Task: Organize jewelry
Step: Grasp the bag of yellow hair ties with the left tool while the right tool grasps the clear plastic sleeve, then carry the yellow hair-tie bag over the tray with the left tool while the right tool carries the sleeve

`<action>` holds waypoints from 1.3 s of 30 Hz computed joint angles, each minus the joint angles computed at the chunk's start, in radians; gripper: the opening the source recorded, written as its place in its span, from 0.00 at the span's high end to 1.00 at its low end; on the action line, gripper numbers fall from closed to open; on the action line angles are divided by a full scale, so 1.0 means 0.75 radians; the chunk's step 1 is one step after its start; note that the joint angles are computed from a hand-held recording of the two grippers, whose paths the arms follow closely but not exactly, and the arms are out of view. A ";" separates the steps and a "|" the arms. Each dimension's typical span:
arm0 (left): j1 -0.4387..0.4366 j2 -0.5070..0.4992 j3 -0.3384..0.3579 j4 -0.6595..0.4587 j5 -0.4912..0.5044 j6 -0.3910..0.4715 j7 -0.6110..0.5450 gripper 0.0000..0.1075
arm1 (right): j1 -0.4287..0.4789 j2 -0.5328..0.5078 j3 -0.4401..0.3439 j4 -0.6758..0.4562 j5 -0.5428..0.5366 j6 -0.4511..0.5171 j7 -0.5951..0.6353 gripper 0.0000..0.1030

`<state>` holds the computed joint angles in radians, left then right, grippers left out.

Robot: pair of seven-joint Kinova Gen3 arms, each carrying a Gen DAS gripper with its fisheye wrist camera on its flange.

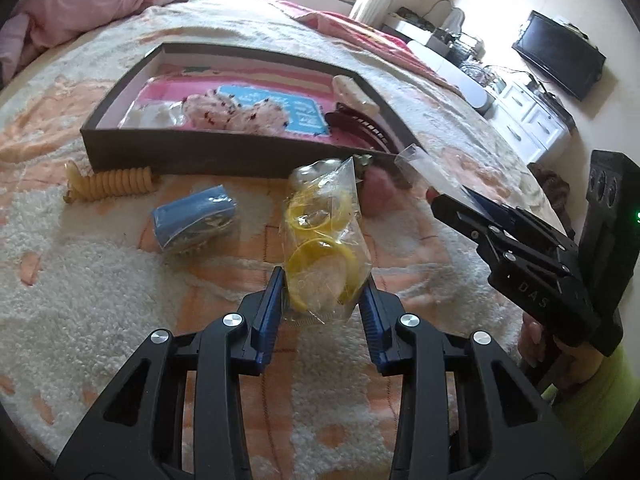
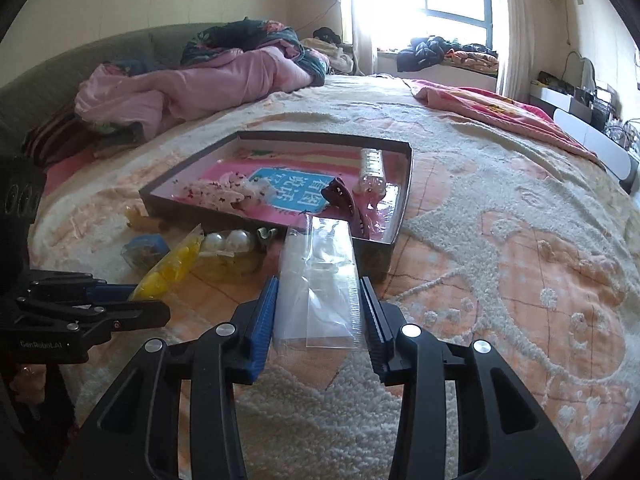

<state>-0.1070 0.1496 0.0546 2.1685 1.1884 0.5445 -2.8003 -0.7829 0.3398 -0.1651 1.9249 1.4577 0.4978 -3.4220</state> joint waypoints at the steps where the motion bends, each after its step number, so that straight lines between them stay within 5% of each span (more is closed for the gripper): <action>1: -0.001 -0.012 0.002 0.007 0.012 -0.001 -0.022 0.74 | -0.007 -0.006 0.000 0.007 0.011 0.010 -0.017 0.63; 11: 0.022 -0.096 -0.038 0.038 0.136 -0.038 -0.166 0.74 | -0.020 -0.022 -0.035 0.008 0.039 0.041 -0.064 0.63; 39: -0.073 -0.081 -0.101 -0.053 0.151 -0.059 -0.124 0.74 | -0.076 0.046 -0.009 -0.167 0.029 0.029 0.065 0.63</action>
<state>-0.1617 0.0888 -0.0211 2.1287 1.3019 0.4999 -2.8933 -0.8397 0.3742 -0.1717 1.7998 1.4798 0.5197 -3.3733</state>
